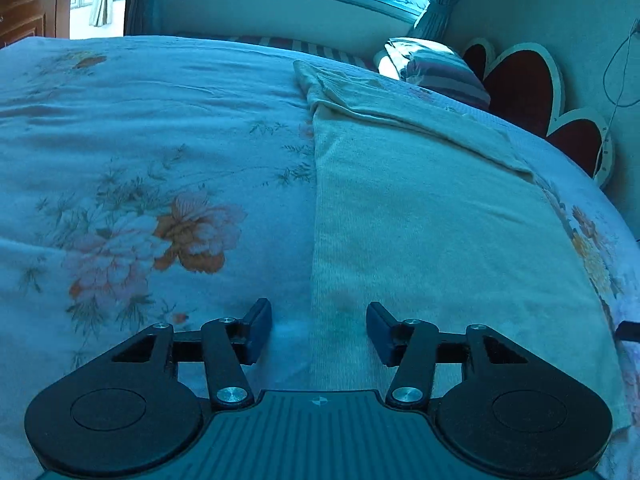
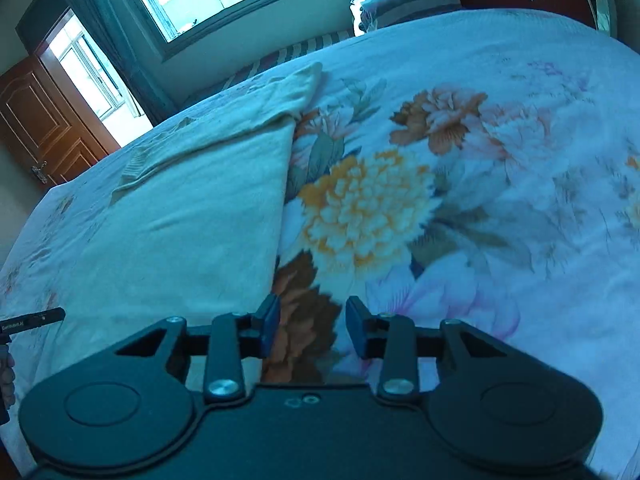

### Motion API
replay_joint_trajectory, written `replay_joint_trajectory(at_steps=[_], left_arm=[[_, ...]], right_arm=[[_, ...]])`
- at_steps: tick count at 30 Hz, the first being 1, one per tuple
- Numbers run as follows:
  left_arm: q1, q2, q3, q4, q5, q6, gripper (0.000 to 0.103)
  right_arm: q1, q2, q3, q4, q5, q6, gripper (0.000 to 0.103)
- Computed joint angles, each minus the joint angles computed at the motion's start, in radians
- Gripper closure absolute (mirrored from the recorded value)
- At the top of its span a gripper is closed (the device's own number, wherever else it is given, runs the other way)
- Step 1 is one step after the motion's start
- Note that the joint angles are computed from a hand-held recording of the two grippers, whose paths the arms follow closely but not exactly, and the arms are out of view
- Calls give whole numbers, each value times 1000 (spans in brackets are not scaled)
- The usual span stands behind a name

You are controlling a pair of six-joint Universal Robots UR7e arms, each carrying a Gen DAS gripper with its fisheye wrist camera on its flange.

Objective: Fold small clothes
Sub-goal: 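Grasp the ribbed sweater hem with both tools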

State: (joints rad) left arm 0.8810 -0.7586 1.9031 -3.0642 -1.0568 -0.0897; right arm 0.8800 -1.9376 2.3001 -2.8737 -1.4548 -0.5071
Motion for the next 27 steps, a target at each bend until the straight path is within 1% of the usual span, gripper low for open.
replay_joint_trajectory(at_steps=[1, 3, 5, 6, 8, 11, 13, 14, 15, 16, 17, 18, 19, 20, 22, 24, 25, 27], left_arm=[[8, -29, 31, 2, -45, -7, 51], [15, -76, 84, 19, -97, -10, 51], [14, -117, 138, 26, -133, -3, 51], [16, -135, 162, 20, -152, -9, 51], [32, -163, 203, 0, -214, -40, 51], [84, -179, 227, -29, -361, -128, 51], [115, -164, 243, -94, -427, -176, 51], [127, -158, 244, -113, -444, -192, 55], [143, -150, 244, -132, -465, -215, 67], [164, -142, 244, -149, -491, -247, 75], [177, -136, 241, -154, -502, -264, 79], [190, -126, 240, -164, -514, -276, 87], [198, -121, 239, -169, -525, -277, 88], [204, -114, 238, -176, -538, -274, 88], [208, -103, 231, -180, -550, -266, 88], [208, -81, 224, -208, -560, -257, 88], [207, -71, 220, -216, -561, -255, 88], [198, -55, 214, -227, -545, -240, 88]], right_arm=[[-31, -47, 37, 40, 38, 6, 68], [-79, -121, 101, 90, 90, 20, 68], [-143, -194, 145, 159, 183, 41, 68], [-165, -221, 158, 187, 214, 47, 68], [-203, -271, 191, 221, 256, 44, 68], [-253, -310, 219, 271, 322, 33, 68], [-294, -320, 227, 302, 387, 44, 68], [-315, -324, 228, 324, 422, 48, 68], [-338, -324, 229, 344, 460, 55, 68], [-344, -318, 229, 342, 473, 63, 68], [-351, -310, 230, 334, 487, 71, 69], [-362, -306, 231, 336, 505, 79, 69], [-367, -298, 229, 334, 518, 93, 69], [-367, -289, 224, 332, 524, 103, 70], [-367, -283, 217, 344, 538, 96, 70], [-357, -263, 207, 352, 535, 92, 74], [-351, -250, 203, 346, 532, 95, 79], [-332, -227, 200, 325, 516, 99, 84]])
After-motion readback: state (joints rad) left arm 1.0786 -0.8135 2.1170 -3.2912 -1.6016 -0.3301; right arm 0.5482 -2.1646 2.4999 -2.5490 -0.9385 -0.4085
